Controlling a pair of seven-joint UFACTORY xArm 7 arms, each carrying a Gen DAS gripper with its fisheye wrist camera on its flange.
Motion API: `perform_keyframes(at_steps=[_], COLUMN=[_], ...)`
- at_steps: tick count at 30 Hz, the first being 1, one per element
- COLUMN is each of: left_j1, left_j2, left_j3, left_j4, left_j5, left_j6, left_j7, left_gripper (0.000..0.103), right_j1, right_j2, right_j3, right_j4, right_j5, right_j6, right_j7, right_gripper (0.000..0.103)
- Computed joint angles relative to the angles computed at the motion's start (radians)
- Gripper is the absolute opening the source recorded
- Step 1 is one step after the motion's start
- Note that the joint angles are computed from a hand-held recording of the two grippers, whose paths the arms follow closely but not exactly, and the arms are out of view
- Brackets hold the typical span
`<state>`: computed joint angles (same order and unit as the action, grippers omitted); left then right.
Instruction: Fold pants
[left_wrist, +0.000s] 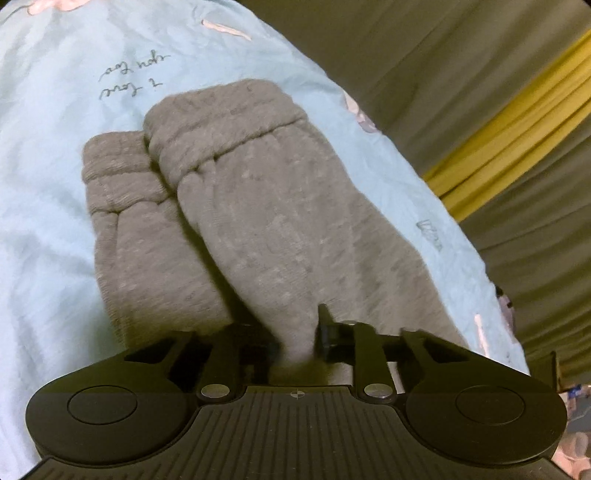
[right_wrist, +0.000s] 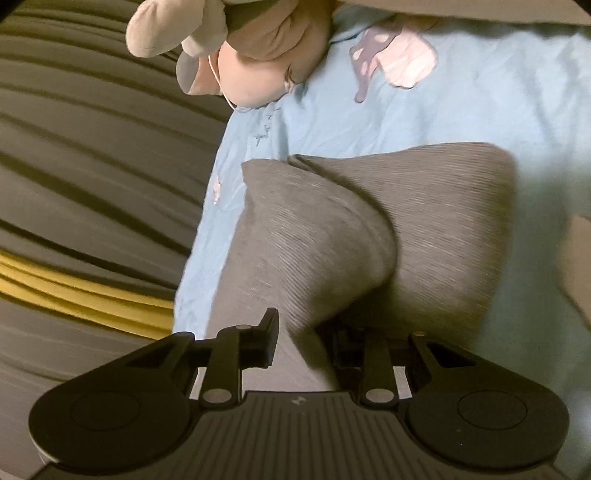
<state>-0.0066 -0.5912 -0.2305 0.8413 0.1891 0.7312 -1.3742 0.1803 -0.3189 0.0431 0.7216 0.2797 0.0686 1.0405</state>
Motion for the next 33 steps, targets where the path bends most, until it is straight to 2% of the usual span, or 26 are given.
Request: perform_keyframes(at_steps=[1, 3, 5, 9, 10, 12, 14, 15, 16, 18, 19, 21, 23, 25, 27, 28, 30, 31, 32, 33], left_j1=[0.005, 0.030, 0.063, 0.083, 0.073, 0.037, -0.004, -0.007, 0.001, 0.015, 0.015, 0.017, 0.030, 0.034, 0.041, 0.045, 0.051, 0.058, 0.065, 0.070], left_j2=[0.001, -0.020, -0.070, -0.180, -0.199, -0.203, -0.166, -0.166, -0.188, -0.206, -0.202, -0.202, -0.200, -0.202, -0.198, -0.196, -0.180, -0.170, -0.168, -0.169], left_j3=[-0.002, -0.023, -0.053, -0.072, -0.068, -0.052, -0.032, -0.035, -0.048, -0.062, -0.058, -0.053, -0.066, -0.067, -0.073, -0.081, -0.097, -0.108, -0.117, -0.120], left_j4=[0.011, 0.023, 0.013, -0.043, -0.064, -0.098, -0.097, -0.114, -0.145, -0.156, -0.147, -0.141, -0.125, -0.128, -0.127, -0.123, -0.100, -0.085, -0.079, -0.081], left_j5=[0.007, 0.058, 0.119, 0.137, 0.123, 0.071, 0.005, -0.009, -0.004, 0.000, -0.003, 0.001, 0.014, 0.015, 0.019, 0.027, 0.055, 0.077, 0.099, 0.112], left_j6=[0.000, -0.022, -0.086, -0.130, -0.115, -0.044, 0.080, 0.095, 0.069, 0.049, 0.053, 0.047, 0.063, 0.048, 0.048, 0.056, 0.093, 0.110, 0.113, 0.111], left_j7=[-0.001, -0.009, -0.027, -0.035, -0.021, 0.014, 0.050, 0.039, 0.008, -0.033, -0.035, -0.033, -0.043, -0.060, -0.077, -0.082, -0.073, -0.067, -0.070, -0.080], left_gripper=[0.013, 0.012, 0.012, 0.012, 0.012, 0.015, 0.019, 0.020, 0.021, 0.027, 0.030, 0.046, 0.053, 0.058, 0.057, 0.054, 0.038, 0.033, 0.028, 0.028], right_j1=[-0.059, -0.175, -0.259, -0.364, -0.357, -0.281, -0.222, -0.198, -0.159, -0.156, -0.159, -0.169, -0.172, -0.156, -0.152, -0.179, -0.219, -0.232, -0.248, -0.270], right_j2=[0.003, -0.016, -0.061, -0.191, -0.217, -0.229, -0.203, -0.185, -0.174, -0.204, -0.209, -0.204, -0.195, -0.194, -0.157, -0.147, -0.123, -0.118, -0.126, -0.138], right_j3=[0.047, 0.137, 0.197, 0.258, 0.247, 0.188, 0.149, 0.133, 0.097, 0.083, 0.083, 0.083, 0.077, 0.060, 0.054, 0.079, 0.117, 0.128, 0.139, 0.151], right_j4=[0.020, 0.057, 0.073, 0.025, -0.001, -0.043, -0.036, -0.038, -0.051, -0.103, -0.105, -0.091, -0.099, -0.118, -0.091, -0.072, -0.015, 0.003, 0.003, -0.008], right_j5=[-0.041, -0.166, -0.285, -0.383, -0.387, -0.377, -0.363, -0.343, -0.293, -0.243, -0.241, -0.254, -0.244, -0.215, -0.206, -0.237, -0.307, -0.338, -0.362, -0.376], right_j6=[0.017, 0.045, 0.009, -0.020, -0.010, 0.064, 0.239, 0.291, 0.301, 0.221, 0.214, 0.227, 0.192, 0.153, 0.144, 0.165, 0.209, 0.202, 0.159, 0.098], right_j7=[0.041, 0.110, 0.133, 0.149, 0.135, 0.071, 0.013, 0.004, -0.003, 0.053, 0.058, 0.050, 0.058, 0.064, 0.054, 0.055, 0.047, 0.043, 0.053, 0.077], right_gripper=[0.004, 0.004, 0.004, 0.004, 0.004, 0.004, 0.005, 0.005, 0.005, 0.005, 0.007, 0.011, 0.019, 0.019, 0.016, 0.003, 0.003, 0.003, 0.003, 0.003])
